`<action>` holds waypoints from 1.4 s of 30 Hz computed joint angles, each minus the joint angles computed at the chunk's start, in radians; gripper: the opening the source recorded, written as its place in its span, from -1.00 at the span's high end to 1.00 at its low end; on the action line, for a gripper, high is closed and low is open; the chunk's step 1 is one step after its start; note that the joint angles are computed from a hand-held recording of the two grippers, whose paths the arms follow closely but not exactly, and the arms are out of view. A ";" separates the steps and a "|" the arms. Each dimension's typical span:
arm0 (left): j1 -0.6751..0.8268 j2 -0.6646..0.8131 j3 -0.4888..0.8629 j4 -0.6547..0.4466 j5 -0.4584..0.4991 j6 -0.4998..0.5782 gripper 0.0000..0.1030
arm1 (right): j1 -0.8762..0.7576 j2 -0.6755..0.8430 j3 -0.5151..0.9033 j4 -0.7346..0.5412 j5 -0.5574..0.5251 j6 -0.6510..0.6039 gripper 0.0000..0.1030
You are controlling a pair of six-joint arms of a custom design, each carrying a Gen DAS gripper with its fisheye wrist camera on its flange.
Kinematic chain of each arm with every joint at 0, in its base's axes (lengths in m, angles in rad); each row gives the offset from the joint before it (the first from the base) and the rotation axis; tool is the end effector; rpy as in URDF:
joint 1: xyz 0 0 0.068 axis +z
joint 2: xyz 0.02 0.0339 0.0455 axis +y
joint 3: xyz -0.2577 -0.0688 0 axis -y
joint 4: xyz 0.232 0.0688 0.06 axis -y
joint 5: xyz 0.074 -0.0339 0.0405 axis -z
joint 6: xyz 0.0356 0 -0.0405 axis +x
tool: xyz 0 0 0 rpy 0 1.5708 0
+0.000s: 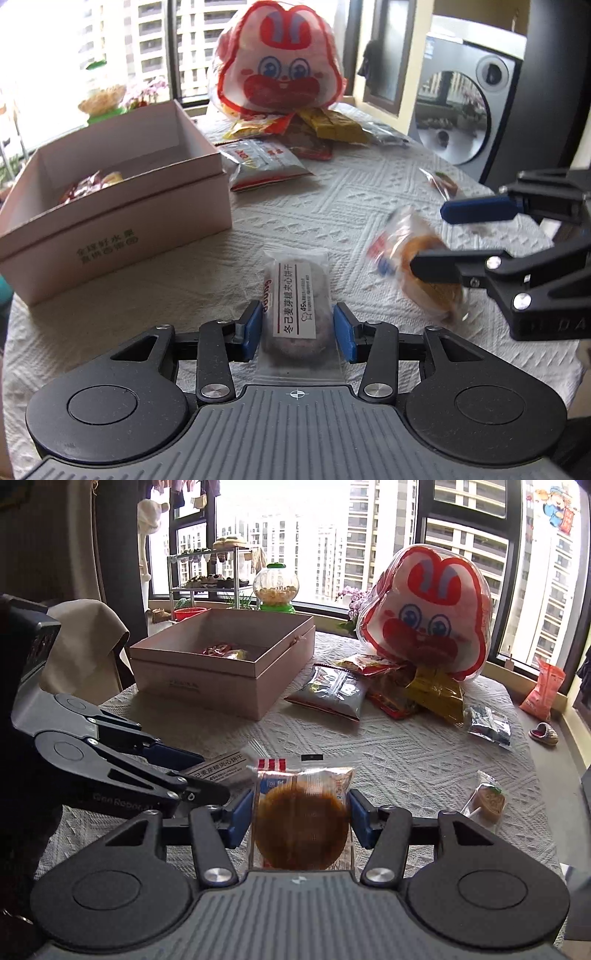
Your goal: Organize snacks
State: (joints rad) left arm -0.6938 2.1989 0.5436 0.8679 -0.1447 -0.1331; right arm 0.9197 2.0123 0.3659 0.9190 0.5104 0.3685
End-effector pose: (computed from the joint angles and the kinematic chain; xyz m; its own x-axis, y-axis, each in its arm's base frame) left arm 0.2253 -0.1807 0.0084 -0.6135 0.3395 -0.7130 0.4774 0.8787 0.0076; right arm 0.1659 0.1890 0.0408 -0.5463 -0.1984 -0.8138 -0.2960 0.9546 -0.0340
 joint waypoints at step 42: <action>0.015 -0.032 -0.023 -0.036 0.048 0.038 0.05 | -0.234 0.160 0.092 0.058 -0.412 -0.311 -0.64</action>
State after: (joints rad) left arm -0.6786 2.1665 0.5210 0.8314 -0.0965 -0.0948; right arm 0.6855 2.1724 0.4581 0.9767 0.0988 0.0572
